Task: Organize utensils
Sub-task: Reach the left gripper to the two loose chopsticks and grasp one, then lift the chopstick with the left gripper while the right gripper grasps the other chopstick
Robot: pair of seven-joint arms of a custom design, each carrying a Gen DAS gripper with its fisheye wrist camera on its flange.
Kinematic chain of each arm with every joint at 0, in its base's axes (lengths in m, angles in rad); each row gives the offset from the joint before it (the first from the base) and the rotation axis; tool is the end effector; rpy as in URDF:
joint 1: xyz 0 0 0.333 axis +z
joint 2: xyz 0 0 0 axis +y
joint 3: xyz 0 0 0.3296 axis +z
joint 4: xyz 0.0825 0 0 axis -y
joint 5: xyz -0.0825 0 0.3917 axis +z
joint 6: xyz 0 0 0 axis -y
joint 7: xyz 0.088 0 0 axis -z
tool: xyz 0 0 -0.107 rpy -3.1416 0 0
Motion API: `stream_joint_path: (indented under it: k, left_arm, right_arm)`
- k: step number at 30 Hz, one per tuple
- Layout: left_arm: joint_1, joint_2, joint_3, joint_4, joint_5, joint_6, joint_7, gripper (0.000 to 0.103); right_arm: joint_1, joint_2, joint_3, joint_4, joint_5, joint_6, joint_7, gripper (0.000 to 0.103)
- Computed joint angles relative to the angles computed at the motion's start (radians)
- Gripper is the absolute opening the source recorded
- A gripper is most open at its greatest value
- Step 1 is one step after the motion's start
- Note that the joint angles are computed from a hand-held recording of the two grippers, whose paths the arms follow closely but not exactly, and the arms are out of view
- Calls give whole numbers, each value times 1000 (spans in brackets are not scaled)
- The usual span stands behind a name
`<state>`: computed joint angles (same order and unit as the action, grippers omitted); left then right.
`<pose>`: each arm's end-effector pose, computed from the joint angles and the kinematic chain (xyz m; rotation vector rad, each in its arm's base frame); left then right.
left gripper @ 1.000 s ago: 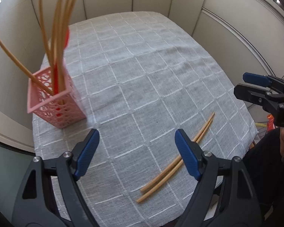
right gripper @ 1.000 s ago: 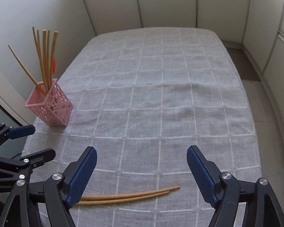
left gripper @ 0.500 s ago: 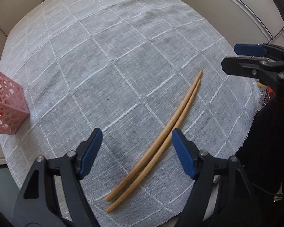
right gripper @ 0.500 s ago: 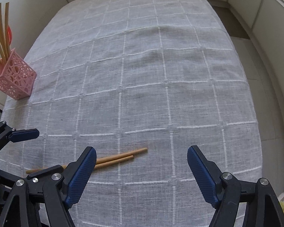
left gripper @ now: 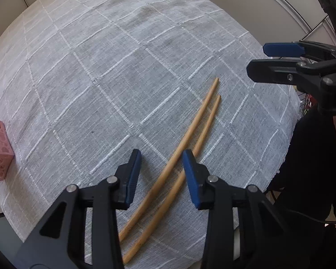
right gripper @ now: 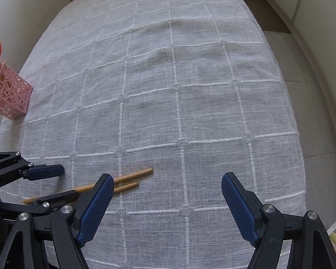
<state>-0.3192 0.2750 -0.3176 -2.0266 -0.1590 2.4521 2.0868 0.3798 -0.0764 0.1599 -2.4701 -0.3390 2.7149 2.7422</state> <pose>0.5019 -0.3616 0.3433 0.8371 -2.9619 0.3843 0.4226 0.2672 0.3611 -1.6144 2.2916 -0.2514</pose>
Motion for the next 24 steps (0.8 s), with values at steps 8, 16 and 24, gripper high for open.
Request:
stream_joint_path:
  k: [8,16,24]
  left_arm:
    - [-52,16,12,2,96,42,-116,12]
    - [-72,22,74,18,236,47,-361,8]
    - [-11,71,26,100,149,12,-327,9]
  right_arm:
    - [4,6,-3,3,25,-5,-22,83]
    - [20,41,-13,29,145,-14,-129,83]
    - [41,89,-15,59,288,-6,-254,83]
